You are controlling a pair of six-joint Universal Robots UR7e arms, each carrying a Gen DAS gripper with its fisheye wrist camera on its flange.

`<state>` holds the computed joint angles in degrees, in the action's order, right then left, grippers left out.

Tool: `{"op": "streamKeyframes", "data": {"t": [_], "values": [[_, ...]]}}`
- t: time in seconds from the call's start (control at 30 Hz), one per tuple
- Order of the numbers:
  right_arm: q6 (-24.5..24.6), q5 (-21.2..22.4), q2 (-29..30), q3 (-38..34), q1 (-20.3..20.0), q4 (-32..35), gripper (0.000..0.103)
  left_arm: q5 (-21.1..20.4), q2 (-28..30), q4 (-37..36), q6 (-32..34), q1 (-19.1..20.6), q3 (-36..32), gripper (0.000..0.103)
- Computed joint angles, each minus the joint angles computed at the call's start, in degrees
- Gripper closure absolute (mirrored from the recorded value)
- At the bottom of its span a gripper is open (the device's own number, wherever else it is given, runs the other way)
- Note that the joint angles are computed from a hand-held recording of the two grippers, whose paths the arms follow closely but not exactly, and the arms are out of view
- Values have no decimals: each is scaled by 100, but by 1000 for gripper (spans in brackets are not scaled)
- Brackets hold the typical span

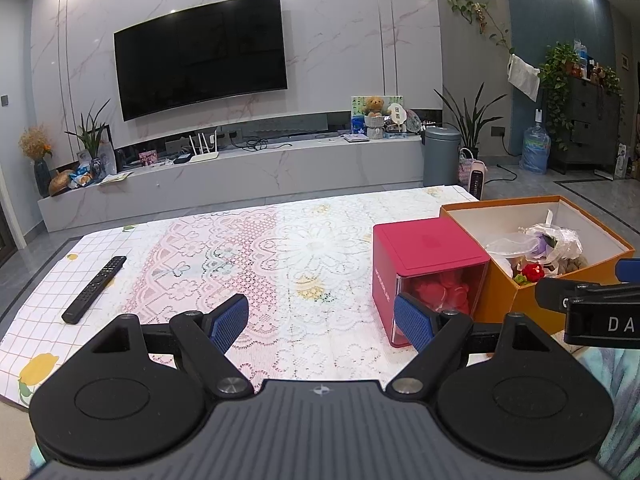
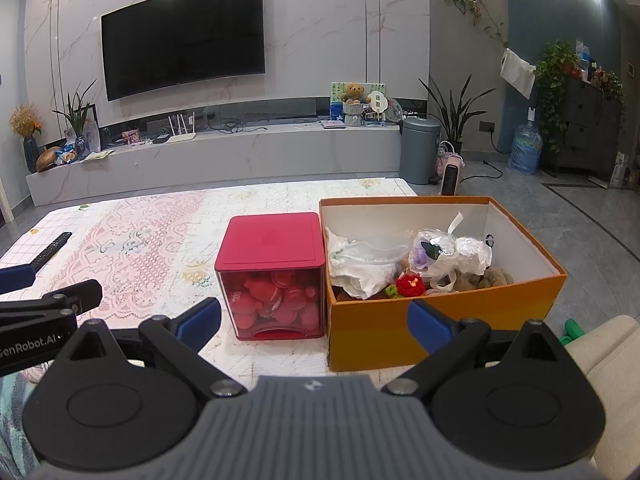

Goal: Organize soft objects

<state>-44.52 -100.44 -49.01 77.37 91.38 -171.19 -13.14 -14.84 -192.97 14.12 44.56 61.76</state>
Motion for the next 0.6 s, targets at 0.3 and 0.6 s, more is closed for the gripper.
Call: {"op": "streamKeyframes", "data": {"t": [0.3,0.6], "values": [[32,-13,-6,-26,-2,49,5,-10,-24,-6,-8,2,50,6],[48,-20,-5,-26,1,52,5,-11,-28,8,-23,-1,55,6]]}}
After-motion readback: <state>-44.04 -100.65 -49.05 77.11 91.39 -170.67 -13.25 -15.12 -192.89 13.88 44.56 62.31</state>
